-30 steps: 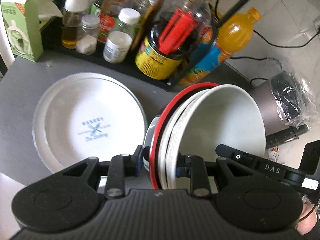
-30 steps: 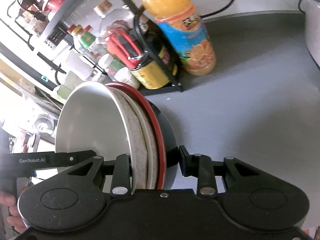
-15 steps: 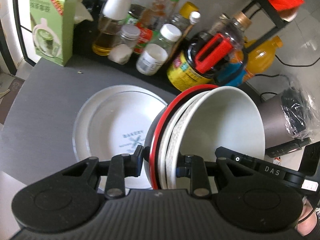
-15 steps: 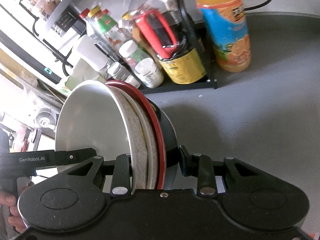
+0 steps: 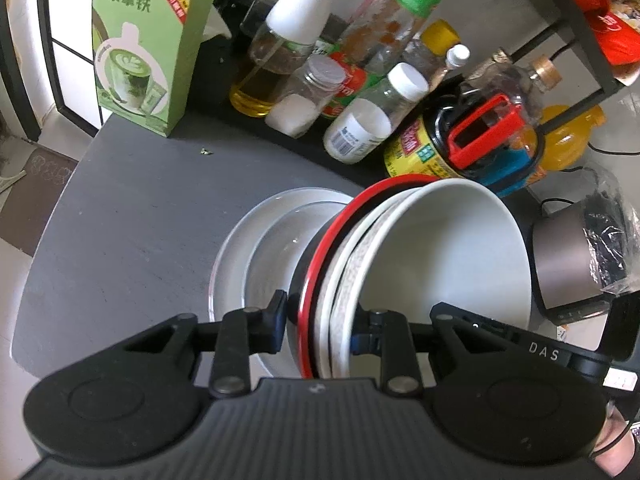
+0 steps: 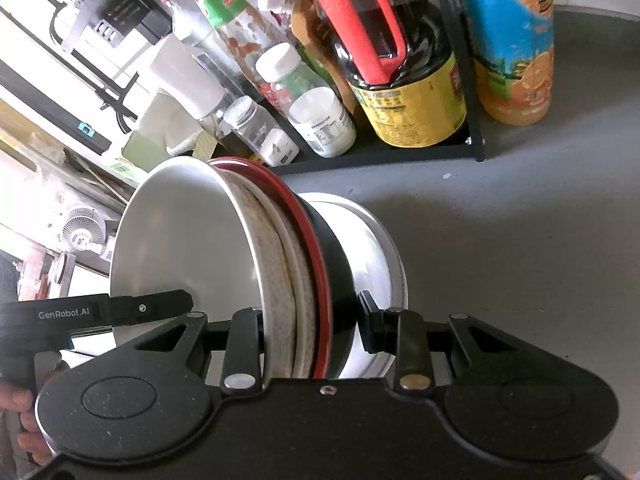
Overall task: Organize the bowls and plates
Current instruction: 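Lift the red bowl stack with both tools and carry it over the plates, then lower the bowl stack with both tools onto the 'BAKERY' plate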
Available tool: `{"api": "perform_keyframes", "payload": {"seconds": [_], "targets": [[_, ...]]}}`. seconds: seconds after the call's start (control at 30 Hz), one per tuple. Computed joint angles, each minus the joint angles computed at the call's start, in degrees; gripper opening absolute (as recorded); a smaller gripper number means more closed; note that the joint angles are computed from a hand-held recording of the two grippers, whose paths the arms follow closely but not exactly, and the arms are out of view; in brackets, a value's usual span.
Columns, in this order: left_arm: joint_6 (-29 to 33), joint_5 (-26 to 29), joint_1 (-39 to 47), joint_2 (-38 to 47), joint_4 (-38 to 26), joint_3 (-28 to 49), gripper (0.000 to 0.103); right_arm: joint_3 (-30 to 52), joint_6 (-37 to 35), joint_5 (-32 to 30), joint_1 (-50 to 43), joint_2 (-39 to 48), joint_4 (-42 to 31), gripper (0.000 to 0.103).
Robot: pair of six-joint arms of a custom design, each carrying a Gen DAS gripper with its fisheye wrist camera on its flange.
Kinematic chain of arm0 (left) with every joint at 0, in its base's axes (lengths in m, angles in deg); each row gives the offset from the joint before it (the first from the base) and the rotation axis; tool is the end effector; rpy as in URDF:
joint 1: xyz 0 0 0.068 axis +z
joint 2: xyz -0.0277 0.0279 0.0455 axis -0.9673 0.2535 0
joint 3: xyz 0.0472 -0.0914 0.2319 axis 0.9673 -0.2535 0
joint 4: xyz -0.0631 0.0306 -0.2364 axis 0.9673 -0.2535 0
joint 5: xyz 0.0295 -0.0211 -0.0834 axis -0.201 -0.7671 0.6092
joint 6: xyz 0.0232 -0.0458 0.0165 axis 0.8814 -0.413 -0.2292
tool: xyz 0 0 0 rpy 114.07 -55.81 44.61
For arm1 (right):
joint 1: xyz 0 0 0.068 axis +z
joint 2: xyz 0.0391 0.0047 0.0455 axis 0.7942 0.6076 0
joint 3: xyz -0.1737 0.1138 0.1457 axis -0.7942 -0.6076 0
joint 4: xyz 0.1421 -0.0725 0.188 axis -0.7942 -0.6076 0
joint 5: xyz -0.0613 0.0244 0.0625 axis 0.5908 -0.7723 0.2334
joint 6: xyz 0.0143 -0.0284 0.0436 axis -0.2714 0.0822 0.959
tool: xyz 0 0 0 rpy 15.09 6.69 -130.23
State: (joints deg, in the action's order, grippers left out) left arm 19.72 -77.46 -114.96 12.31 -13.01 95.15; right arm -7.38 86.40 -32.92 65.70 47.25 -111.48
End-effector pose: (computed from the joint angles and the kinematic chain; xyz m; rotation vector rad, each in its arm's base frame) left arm 0.2246 -0.1827 0.2479 -0.5790 2.6187 -0.5455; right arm 0.2691 0.0773 0.2530 -0.2828 2.6559 0.6558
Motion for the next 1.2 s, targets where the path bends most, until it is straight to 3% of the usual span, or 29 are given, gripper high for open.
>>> {"api": "perform_keyframes", "payload": {"seconds": [0.33,0.8,1.03,1.2], "targets": [[3.0,3.8,3.7,3.2,2.9,-0.4,0.027,1.0,1.3,1.4,0.8,3.2,0.9,0.030],[7.0,7.0,6.9,8.5,0.8,4.2,0.027,2.2,1.6,1.2,0.4,7.0,1.9,0.030],[8.2,8.5,7.8,12.1,-2.6,8.8,0.028,1.7,3.2,-0.6,-0.6,8.1,2.2,0.040],[10.7,9.0,8.2,12.4,-3.0,9.0,0.031,-0.6,4.9,0.0,-0.4,5.8,3.9,0.041]]}}
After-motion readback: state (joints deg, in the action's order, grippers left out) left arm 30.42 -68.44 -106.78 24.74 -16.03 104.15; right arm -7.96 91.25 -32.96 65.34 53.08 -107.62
